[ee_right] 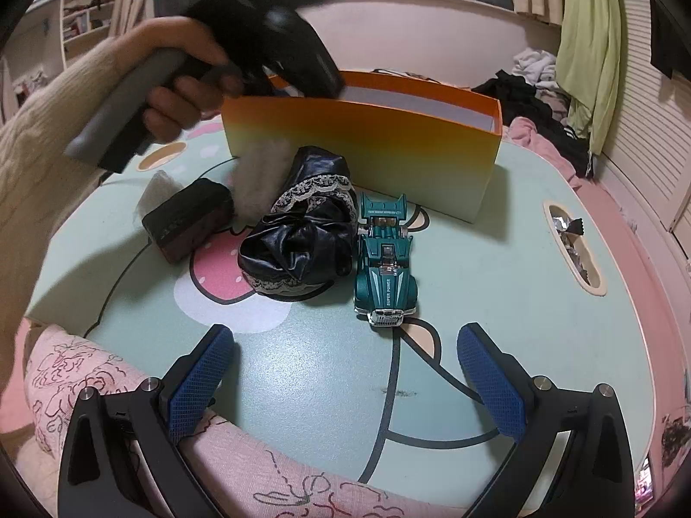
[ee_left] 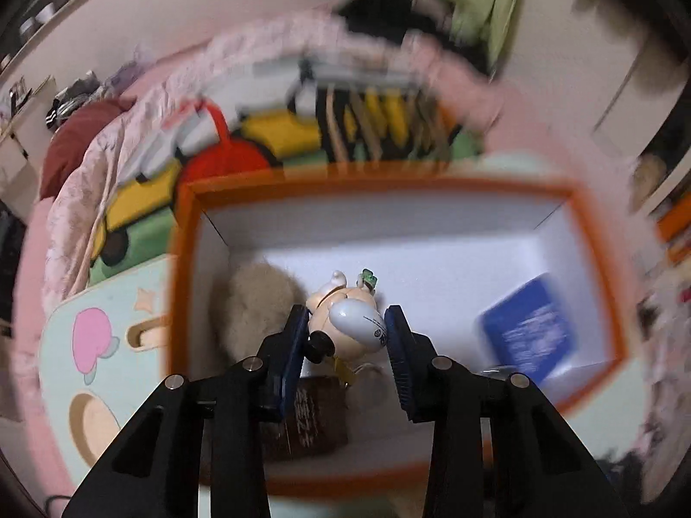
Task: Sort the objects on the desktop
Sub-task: 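Reach into the orange box and grasp the white figurine keyring with the left tool, then place the white figurine keyring on the table beside the black block with the left tool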
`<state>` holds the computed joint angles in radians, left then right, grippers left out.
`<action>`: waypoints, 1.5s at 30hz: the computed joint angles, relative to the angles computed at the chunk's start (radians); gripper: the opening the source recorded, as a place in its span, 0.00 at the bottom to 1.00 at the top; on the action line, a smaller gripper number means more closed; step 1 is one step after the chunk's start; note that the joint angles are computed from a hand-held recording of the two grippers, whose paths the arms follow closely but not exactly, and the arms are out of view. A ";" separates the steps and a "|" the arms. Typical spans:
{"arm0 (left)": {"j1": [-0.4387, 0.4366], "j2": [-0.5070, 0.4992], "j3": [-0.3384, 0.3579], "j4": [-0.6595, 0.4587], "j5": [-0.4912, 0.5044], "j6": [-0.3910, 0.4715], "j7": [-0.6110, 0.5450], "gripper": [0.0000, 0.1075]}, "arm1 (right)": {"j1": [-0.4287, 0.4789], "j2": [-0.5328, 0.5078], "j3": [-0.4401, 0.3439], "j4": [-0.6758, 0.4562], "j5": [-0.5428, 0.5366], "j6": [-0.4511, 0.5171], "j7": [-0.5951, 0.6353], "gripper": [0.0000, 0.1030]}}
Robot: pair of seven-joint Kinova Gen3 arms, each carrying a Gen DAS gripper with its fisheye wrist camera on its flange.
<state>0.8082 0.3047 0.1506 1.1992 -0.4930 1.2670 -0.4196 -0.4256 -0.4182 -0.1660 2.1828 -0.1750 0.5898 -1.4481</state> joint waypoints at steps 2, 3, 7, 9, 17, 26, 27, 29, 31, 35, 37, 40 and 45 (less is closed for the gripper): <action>0.045 -0.085 0.004 0.088 -0.081 -0.081 0.081 0.35 | 0.000 0.000 -0.002 0.000 0.001 0.000 -0.002 1.00; 0.062 -0.129 0.019 0.129 -0.120 -0.113 0.122 0.35 | 0.000 0.000 -0.001 0.000 0.001 0.000 -0.001 1.00; 0.223 -0.229 0.021 0.231 -0.251 -0.078 0.285 0.35 | -0.002 0.000 0.002 0.001 0.001 -0.001 0.000 1.00; 0.245 -0.212 0.073 0.246 -0.286 -0.001 0.366 0.35 | -0.001 0.000 0.000 0.001 0.002 -0.001 -0.003 1.00; 0.189 -0.160 0.189 0.363 -0.340 0.014 0.604 0.38 | 0.000 0.000 -0.005 0.001 0.003 -0.002 -0.007 1.00; 0.181 -0.126 0.190 0.270 -0.479 0.153 0.512 0.78 | -0.001 0.000 -0.006 0.002 0.006 -0.004 -0.012 1.00; 0.134 -0.109 0.204 0.247 -0.438 0.149 0.472 0.78 | -0.002 0.000 -0.004 0.002 0.006 -0.004 -0.011 1.00; 0.070 -0.098 0.208 0.242 -0.357 0.118 0.442 0.81 | -0.002 0.001 -0.006 0.002 0.006 -0.004 -0.013 1.00; 0.047 -0.130 0.194 0.271 -0.292 0.073 0.459 0.81 | -0.002 0.000 -0.006 0.002 0.006 -0.005 -0.013 1.00; 0.123 -0.104 0.128 0.270 -0.251 0.119 0.456 0.81 | -0.002 -0.001 -0.004 0.003 0.007 -0.005 -0.013 1.00; 0.142 -0.089 0.110 0.277 -0.228 0.133 0.456 0.81 | -0.002 0.000 -0.007 0.003 0.008 -0.005 -0.015 1.00; 0.120 -0.103 0.126 0.314 -0.189 0.076 0.468 0.81 | -0.002 0.000 -0.007 0.004 0.008 -0.006 -0.015 1.00; 0.155 -0.081 0.127 0.295 -0.205 0.108 0.469 0.80 | -0.003 0.000 -0.006 0.004 0.008 -0.007 -0.016 1.00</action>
<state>0.9633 0.2237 0.2780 1.4939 -0.6978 1.3749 0.0493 -0.4282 -0.4182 -0.1723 2.1872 -0.1666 0.5832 -1.4642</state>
